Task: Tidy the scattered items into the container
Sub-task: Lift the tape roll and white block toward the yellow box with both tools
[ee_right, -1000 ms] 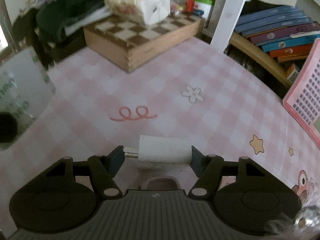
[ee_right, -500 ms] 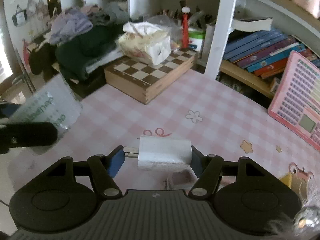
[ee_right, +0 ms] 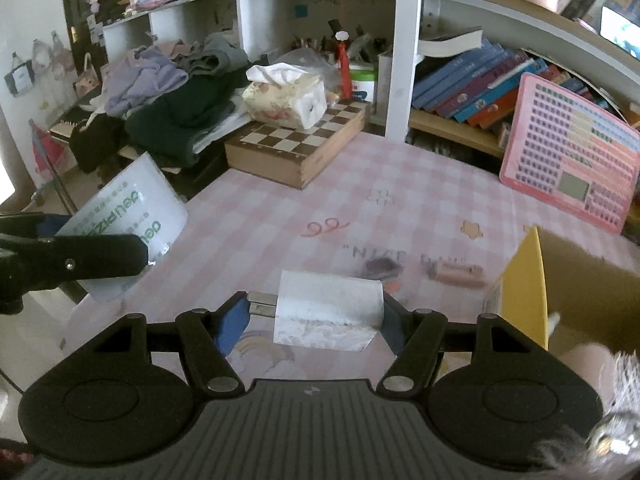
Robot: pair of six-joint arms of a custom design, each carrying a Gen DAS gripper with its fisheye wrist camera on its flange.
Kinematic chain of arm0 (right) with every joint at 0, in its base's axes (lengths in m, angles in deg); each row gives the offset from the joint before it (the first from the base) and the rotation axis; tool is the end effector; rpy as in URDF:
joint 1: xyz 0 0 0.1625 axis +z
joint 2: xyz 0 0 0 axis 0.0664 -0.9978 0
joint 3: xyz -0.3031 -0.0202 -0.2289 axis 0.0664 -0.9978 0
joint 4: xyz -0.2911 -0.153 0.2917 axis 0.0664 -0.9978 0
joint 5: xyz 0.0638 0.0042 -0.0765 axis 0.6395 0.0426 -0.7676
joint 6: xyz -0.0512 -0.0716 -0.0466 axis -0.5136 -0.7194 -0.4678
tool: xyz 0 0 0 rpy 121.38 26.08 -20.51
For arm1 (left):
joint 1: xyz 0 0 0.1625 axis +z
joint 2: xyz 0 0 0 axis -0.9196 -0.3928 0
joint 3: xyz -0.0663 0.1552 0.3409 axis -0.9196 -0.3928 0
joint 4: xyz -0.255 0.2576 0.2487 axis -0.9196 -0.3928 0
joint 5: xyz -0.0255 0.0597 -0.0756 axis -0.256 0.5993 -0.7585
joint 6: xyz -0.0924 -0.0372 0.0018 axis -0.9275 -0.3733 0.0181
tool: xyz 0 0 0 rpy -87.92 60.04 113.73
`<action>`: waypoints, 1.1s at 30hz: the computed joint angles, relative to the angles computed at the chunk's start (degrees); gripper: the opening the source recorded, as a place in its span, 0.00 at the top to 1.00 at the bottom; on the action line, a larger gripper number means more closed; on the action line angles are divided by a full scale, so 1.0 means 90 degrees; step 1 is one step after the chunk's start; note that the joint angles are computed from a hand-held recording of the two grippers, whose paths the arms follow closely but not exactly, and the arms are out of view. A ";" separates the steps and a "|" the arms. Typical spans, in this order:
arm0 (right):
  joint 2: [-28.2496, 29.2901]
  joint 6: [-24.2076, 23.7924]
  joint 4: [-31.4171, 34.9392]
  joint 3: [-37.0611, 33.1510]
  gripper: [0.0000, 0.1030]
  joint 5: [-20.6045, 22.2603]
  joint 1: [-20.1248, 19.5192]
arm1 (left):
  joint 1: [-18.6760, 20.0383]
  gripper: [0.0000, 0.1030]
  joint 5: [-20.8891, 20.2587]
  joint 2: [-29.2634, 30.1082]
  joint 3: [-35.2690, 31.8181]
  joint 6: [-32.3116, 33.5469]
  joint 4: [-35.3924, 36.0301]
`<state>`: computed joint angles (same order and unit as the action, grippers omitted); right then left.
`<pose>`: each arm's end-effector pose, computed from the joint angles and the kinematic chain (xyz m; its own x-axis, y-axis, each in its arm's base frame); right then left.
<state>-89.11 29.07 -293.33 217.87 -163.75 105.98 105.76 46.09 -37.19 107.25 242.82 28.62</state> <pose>0.2205 -0.3515 0.0293 -0.6573 -0.4437 0.6091 -0.7097 0.6365 -0.3022 -0.0545 -0.3014 0.1888 -0.8985 0.1862 -0.3975 0.4228 0.6103 -0.6699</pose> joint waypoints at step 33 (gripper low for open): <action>-0.0283 0.2482 -0.1669 0.1993 0.37 -0.1769 0.1345 | -0.2421 0.18 0.0368 -0.1198 0.1116 -0.1867 0.1708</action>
